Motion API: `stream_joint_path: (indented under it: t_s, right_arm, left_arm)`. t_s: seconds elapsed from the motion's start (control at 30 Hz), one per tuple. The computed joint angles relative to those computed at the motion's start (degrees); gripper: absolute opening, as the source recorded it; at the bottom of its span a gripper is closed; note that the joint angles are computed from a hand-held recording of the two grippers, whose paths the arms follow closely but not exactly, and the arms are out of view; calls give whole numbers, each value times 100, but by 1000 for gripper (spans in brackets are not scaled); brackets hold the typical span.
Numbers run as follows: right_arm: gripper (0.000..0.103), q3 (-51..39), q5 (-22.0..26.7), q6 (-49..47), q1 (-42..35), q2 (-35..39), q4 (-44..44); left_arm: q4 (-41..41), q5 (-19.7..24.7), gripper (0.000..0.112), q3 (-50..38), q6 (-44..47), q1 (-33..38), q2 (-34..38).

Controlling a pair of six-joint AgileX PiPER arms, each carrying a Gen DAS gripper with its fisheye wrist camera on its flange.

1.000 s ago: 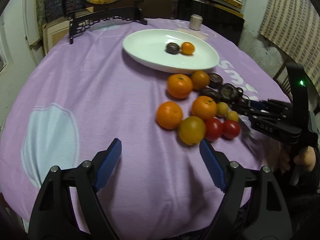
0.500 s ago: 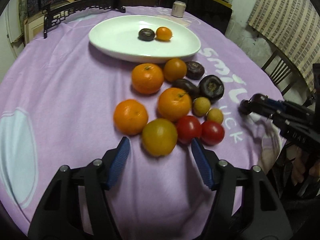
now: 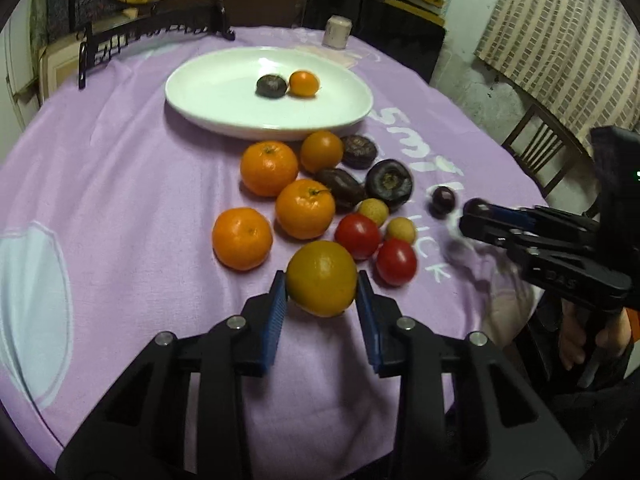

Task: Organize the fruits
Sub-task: 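Grasp a dark red plum with the right tool while the left tool grasps a yellow-orange fruit, then carry both fruits over the white plate and open both tools to release them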

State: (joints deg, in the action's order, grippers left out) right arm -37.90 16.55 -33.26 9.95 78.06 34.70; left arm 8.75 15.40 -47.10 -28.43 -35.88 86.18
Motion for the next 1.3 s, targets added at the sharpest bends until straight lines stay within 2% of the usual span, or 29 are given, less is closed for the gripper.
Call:
stream_joint_path:
  t_s: [0.17, 0.23, 0.4, 0.57, 0.63, 0.67, 0.7, 0.8, 0.83, 0.87, 0.9, 1.0, 1.1, 1.23, 1.27, 1.3]
  right_arm:
    - [31, -1, 16, -138, 70, -39, 142]
    - [32, -47, 70, -123, 74, -42, 90]
    - [32, -211, 123, -90, 136, 99, 83]
    - [31, -916, 223, 539, 352, 381, -664]
    - [31, -1592, 354, 882, 452, 716, -1109]
    - [31, -2103, 581, 1106, 475, 991, -1379]
    - [31, -2676, 967, 1336, 458, 1300, -1617]
    - [31, -4394, 1500, 2259, 492, 2453, -2439]
    - [31, -4967, 1530, 2610, 452, 2908, -2658]
    - [31, -5540, 1578, 2834, 397, 3364, -2765]
    - [31, -6113, 1821, 2943, 344, 3743, -2807]
    - [31, -7677, 2622, 3052, 238, 4771, -2737]
    - [31, -8204, 2914, 3072, 222, 5194, -2733]
    - [31, -8398, 2941, 3159, 269, 5335, -2896]
    - [33, -8317, 2852, 3183, 284, 5316, -2939]
    - [44, -8197, 2689, 3311, 312, 5292, -3104]
  left_arm:
    - [-195, 111, 35, 6, 290, 17, -231]
    - [172, 148, 35, -15, -63, -32, -310]
    - [-102, 228, 35, -189, 325, 165, -294]
    - [-163, 472, 35, -898, 628, 588, 89]
    - [-326, 745, 35, -1543, 750, 874, 495]
    - [-552, 934, 35, -1944, 978, 1040, 744]
    - [-602, 1317, 35, -2494, 1030, 1161, 1057]
    - [-201, 2053, 35, -4213, 765, 1388, 2131]
    - [-129, 2163, 35, -4785, 729, 1469, 2518]
    - [-198, 2368, 35, -5358, 766, 1535, 2883]
    - [-344, 2427, 35, -5931, 870, 1625, 3290]
    - [-527, 3356, 35, -7487, 874, 1716, 4203]
    - [-805, 3572, 35, -7912, 1115, 1771, 4576]
    - [-973, 3611, 35, -8057, 1268, 1802, 4675]
    - [-962, 3537, 39, -7947, 1270, 1798, 4621]
    - [-945, 3434, 52, -7812, 1262, 1796, 4548]
